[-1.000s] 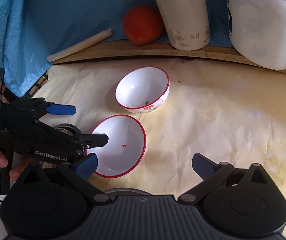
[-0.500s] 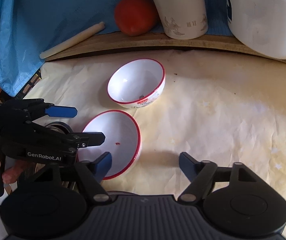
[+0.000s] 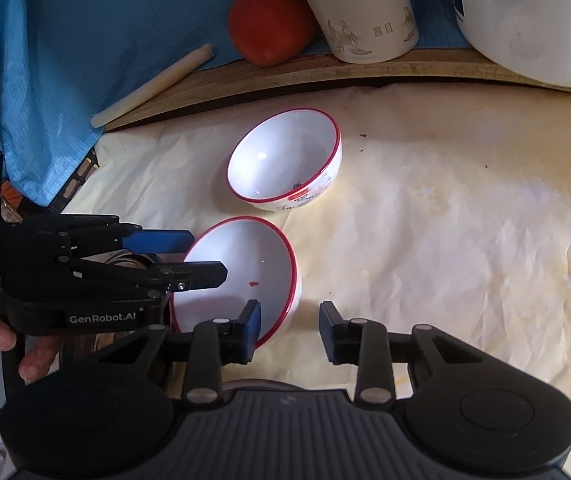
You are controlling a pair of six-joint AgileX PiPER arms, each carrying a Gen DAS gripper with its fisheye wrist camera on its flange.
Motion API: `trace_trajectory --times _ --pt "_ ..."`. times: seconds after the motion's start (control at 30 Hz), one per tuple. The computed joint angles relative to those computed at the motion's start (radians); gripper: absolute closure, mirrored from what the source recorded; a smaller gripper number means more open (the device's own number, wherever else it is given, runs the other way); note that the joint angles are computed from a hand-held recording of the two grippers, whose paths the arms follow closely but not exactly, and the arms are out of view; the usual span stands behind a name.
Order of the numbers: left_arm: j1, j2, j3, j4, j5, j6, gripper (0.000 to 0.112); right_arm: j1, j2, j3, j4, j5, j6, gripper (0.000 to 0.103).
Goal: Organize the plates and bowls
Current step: 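Grasp the white bowl rim with the left tool while the right tool grasps it, lift, then carry the white bowl with both tools and lower it into the steel bowl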
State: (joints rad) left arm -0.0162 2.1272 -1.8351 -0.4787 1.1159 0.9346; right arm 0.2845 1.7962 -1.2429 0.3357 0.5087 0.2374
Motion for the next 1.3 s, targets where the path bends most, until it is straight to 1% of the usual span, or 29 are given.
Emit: trace_trajectory --times 0.03,0.13,0.2,0.23,0.27,0.3,0.37,0.53,0.63,0.7,0.93,1.2,1.3 --pt "0.003 0.001 -0.005 -0.001 0.009 0.006 0.068 0.000 0.001 0.000 0.008 0.001 -0.005 0.068" --pt "-0.001 -0.001 -0.009 -0.001 0.027 0.012 0.080 -0.019 0.007 0.002 0.082 0.007 -0.060 0.068" --pt "-0.003 0.009 -0.029 -0.007 0.065 0.002 0.100 -0.030 0.009 0.003 0.127 0.010 -0.096 0.071" --pt "-0.005 0.014 -0.040 -0.008 0.086 -0.008 0.101 -0.038 0.010 0.007 0.169 0.008 -0.129 0.079" --pt "-0.013 0.000 -0.021 0.001 0.067 -0.015 0.101 -0.048 0.010 0.007 0.203 0.014 -0.153 0.080" --pt "-0.020 -0.014 0.000 0.009 0.048 -0.015 0.101 -0.047 0.012 0.004 0.196 0.016 -0.145 0.081" --pt "-0.025 -0.022 0.013 0.015 0.035 -0.033 0.102 -0.040 0.013 0.000 0.170 0.011 -0.114 0.082" --pt "-0.019 -0.035 0.009 0.005 0.034 -0.079 0.106 -0.051 -0.003 0.016 0.200 -0.008 -0.109 0.090" --pt "-0.016 -0.062 0.012 -0.012 0.042 -0.071 0.107 -0.052 -0.039 0.031 0.174 -0.020 -0.081 0.092" --pt "-0.014 -0.093 0.035 -0.030 0.037 -0.059 0.107 -0.048 -0.077 0.048 0.141 -0.025 -0.051 0.091" --pt "-0.008 -0.200 0.131 -0.099 0.059 0.003 0.107 -0.021 -0.248 0.155 -0.024 -0.035 0.113 0.091" --pt "-0.018 -0.347 0.314 -0.112 0.048 0.097 0.107 0.056 -0.396 0.258 -0.231 0.007 0.357 0.091" --pt "-0.026 -0.384 0.370 -0.104 0.047 0.120 0.107 0.078 -0.444 0.302 -0.263 0.030 0.402 0.091"
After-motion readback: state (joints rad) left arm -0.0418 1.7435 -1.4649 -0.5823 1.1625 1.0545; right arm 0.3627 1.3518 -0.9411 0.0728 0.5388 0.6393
